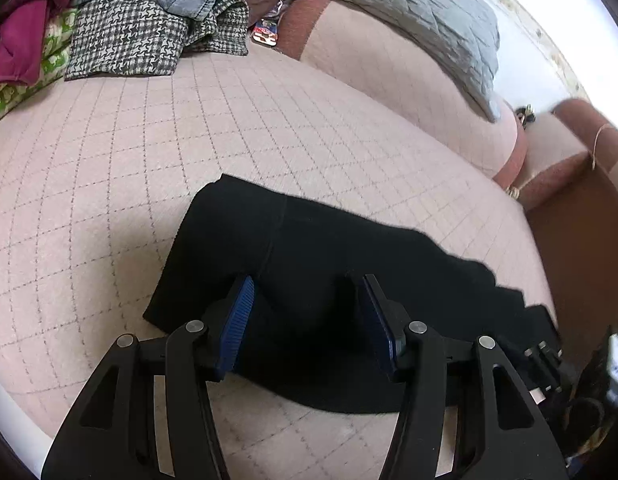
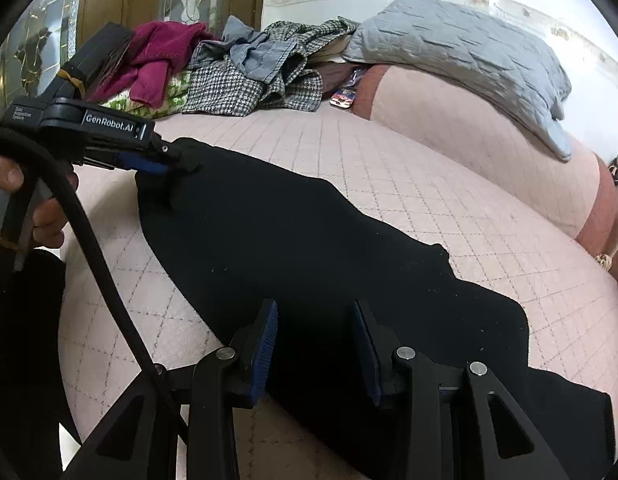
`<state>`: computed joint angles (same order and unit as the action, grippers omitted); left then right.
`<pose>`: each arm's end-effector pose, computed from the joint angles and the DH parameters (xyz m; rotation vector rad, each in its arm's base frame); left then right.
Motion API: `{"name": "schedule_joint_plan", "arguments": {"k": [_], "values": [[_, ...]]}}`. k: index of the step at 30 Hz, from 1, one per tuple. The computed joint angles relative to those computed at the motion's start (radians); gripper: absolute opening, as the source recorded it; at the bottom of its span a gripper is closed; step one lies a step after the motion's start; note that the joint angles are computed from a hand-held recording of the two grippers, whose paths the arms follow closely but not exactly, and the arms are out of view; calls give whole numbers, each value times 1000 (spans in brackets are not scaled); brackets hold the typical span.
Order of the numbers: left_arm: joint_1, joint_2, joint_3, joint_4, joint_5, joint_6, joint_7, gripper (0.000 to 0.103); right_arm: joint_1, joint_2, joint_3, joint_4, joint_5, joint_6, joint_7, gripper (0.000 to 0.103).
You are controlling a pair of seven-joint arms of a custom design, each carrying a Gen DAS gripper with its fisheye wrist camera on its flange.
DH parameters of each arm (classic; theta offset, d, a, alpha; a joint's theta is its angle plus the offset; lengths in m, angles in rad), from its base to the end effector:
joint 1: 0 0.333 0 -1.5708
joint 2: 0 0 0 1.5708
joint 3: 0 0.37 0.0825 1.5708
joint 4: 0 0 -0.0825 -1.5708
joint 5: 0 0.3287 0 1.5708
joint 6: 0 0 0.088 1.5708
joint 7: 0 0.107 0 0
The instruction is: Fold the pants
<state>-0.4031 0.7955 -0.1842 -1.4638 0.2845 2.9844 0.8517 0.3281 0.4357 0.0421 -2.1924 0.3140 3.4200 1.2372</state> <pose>0.6498 -0.4001 0.3728 -1.9588 2.0124 -1.0729 0.5706 0.1804 0.3721 -2.0238 1.4081 -0.6533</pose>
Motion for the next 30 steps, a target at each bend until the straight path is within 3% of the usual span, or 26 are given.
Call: {"name": "schedule_joint_plan", "arguments": {"k": [2,5,8,11,12,13,15,20,23,26,27,28,29,30], "values": [[-2,4,1,11,-9,-8,-10,53,-18,2,16,12,2,-19,12,36],[8,-2,-10,1,-15,3,-11,53,-150,-11,144,-16,-84,24,85,36],[13,-1,-15,1,-17,7,-7,53,-107,-7,106,8,-40,-26,41,36],[17,-2,-21,1,-26,5,-9,53,-257,0,261,12,-111,-68,78,36],[15,-4,-18,-3,-24,10,-9,53,-269,0,277,5,-121,-52,81,36],[14,-6,-15,-3,-21,9,-6,53,-245,-2,262,6,-86,-50,46,36],[15,-5,-17,1,-20,3,-2,53,-162,-1,173,18,-105,-69,68,36],[13,-3,-17,3,-21,4,0,53,-115,21,131,58,-96,-125,46,41],[12,6,-18,13,-23,0,2,53,-14,33,28,84,-58,-136,43,40],[10,13,-15,11,-20,26,3,53,-61,45,79,101,-51,-129,50,11],[6,12,-8,3,-14,47,3,49,-76,42,97,98,-49,-119,48,5],[-8,5,16,-9,-8,67,-10,24,-102,30,129,84,-45,-97,50,5],[-3,-1,12,-16,-5,68,-7,9,-129,21,161,74,-49,-84,51,5],[2,-7,9,-26,-3,79,-7,10,-174,1,212,47,-58,-50,54,5]]}}
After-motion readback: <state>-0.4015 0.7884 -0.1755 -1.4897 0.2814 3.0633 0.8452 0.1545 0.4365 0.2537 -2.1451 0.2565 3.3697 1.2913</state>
